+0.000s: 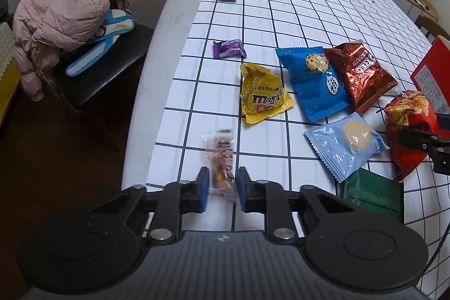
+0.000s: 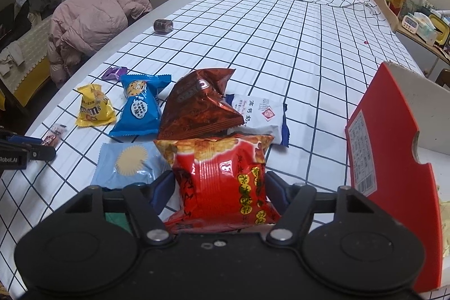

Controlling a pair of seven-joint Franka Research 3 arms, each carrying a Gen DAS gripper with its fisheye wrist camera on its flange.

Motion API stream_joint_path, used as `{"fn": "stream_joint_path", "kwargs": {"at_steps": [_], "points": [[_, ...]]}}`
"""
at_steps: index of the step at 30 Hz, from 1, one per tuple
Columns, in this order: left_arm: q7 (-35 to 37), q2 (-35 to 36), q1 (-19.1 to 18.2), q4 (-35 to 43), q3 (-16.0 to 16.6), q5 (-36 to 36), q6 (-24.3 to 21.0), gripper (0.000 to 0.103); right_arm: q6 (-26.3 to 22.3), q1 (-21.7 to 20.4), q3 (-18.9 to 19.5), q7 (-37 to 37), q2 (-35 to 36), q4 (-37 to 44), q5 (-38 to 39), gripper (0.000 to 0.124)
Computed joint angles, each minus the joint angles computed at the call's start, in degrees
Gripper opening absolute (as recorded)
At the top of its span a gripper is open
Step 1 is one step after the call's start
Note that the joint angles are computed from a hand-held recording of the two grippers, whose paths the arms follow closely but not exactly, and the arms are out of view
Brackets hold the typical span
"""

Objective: Organize snacks
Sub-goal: 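Grasp the small wrapped candy with the left tool while the right grasps the red chip bag, then carry the candy and red chip bag into the box and release both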

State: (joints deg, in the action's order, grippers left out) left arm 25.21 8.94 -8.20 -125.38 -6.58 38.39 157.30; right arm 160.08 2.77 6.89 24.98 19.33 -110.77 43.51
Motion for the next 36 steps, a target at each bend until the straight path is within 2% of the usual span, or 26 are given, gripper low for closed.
{"fn": "stream_joint_path", "kwargs": {"at_steps": [6,11,23,36], "points": [[-0.48,0.05,0.19,-0.05,0.08,-0.88,0.39,0.015,-0.41,-0.24,0.03,-0.07,-1.47,-1.08,1.30,0.052],[-0.41,-0.20,0.26,-0.13,-0.15,-2.22,0.43,0.015,1.04,-0.09,0.05,-1.48,-3.04,-2.60,3.66,0.050],[0.87,-4.47,-0.18,-0.48,-1.81,-3.68,1.46,0.015,-4.57,-0.04,-2.71,-2.98,-9.49,-4.86,9.31,0.050],[7.04,-3.51,-2.79,7.83,-3.99,-6.86,1.35,0.015,-7.92,-1.20,-7.27,-1.76,-14.00,-3.56,10.73,0.050]]}}
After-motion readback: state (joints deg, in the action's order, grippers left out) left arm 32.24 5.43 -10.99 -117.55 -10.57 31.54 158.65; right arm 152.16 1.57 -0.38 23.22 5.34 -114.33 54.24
